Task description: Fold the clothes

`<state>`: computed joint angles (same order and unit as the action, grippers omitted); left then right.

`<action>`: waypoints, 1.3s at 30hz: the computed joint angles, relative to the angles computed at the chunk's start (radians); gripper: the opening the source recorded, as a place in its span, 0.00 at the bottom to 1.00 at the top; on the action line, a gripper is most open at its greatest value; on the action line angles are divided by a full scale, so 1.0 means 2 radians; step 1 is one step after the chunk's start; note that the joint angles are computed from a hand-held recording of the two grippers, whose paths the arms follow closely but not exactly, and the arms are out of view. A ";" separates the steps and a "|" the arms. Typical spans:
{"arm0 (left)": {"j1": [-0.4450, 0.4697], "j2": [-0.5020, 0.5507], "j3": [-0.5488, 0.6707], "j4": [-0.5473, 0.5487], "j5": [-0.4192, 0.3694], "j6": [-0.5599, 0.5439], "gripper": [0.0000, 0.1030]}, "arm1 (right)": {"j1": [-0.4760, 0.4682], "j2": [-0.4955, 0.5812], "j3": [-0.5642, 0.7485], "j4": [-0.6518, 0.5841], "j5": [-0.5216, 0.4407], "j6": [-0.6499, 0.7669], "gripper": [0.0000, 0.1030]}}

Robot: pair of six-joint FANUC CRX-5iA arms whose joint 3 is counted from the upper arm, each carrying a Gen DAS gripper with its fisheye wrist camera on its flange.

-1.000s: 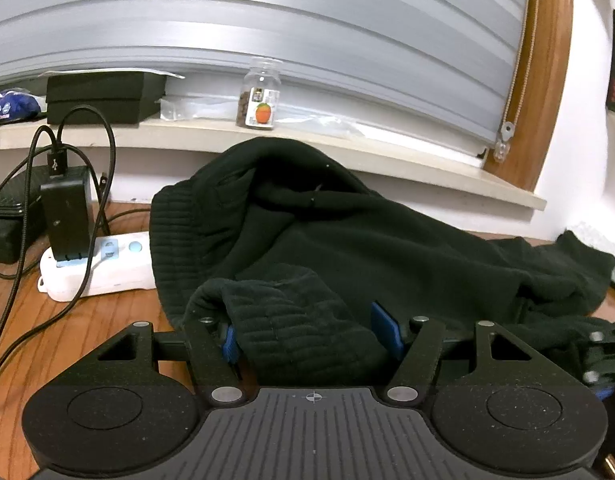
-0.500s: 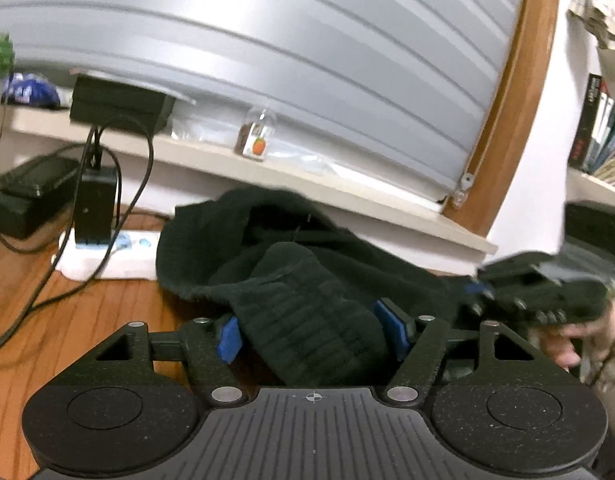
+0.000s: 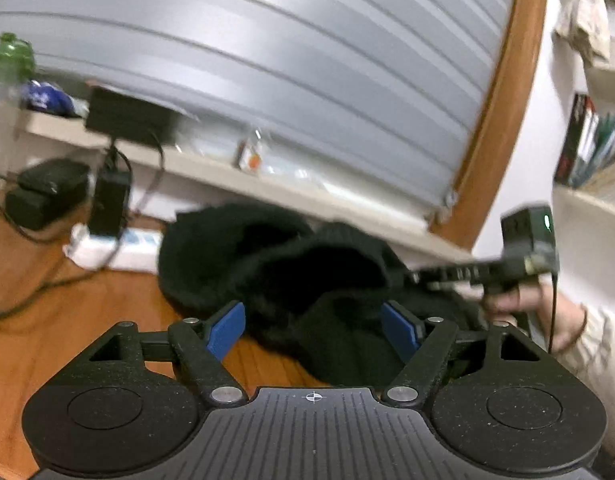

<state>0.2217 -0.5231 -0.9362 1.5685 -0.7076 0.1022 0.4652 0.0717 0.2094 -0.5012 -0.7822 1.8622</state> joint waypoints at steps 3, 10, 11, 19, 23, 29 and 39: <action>-0.028 0.022 0.018 -0.016 0.015 -0.003 0.76 | -0.002 0.001 -0.001 -0.004 -0.001 0.004 0.05; -0.114 0.085 0.065 -0.008 0.085 -0.060 0.69 | -0.006 -0.006 0.000 -0.020 -0.009 0.026 0.05; -0.125 0.090 0.067 -0.002 0.098 -0.070 0.62 | -0.008 -0.006 0.001 -0.023 -0.013 0.030 0.05; -0.066 0.062 0.084 -0.090 0.041 0.000 0.19 | -0.043 -0.011 0.009 -0.095 -0.052 0.080 0.10; 0.017 0.016 0.080 -0.077 -0.041 -0.002 0.19 | -0.086 -0.008 0.037 -0.215 -0.116 0.135 0.19; 0.134 -0.010 0.083 -0.114 -0.125 0.017 0.20 | -0.087 -0.023 0.039 -0.217 -0.134 0.145 0.33; 0.197 -0.006 0.043 -0.167 -0.181 0.027 0.22 | -0.027 -0.026 -0.020 -0.005 -0.027 0.069 0.38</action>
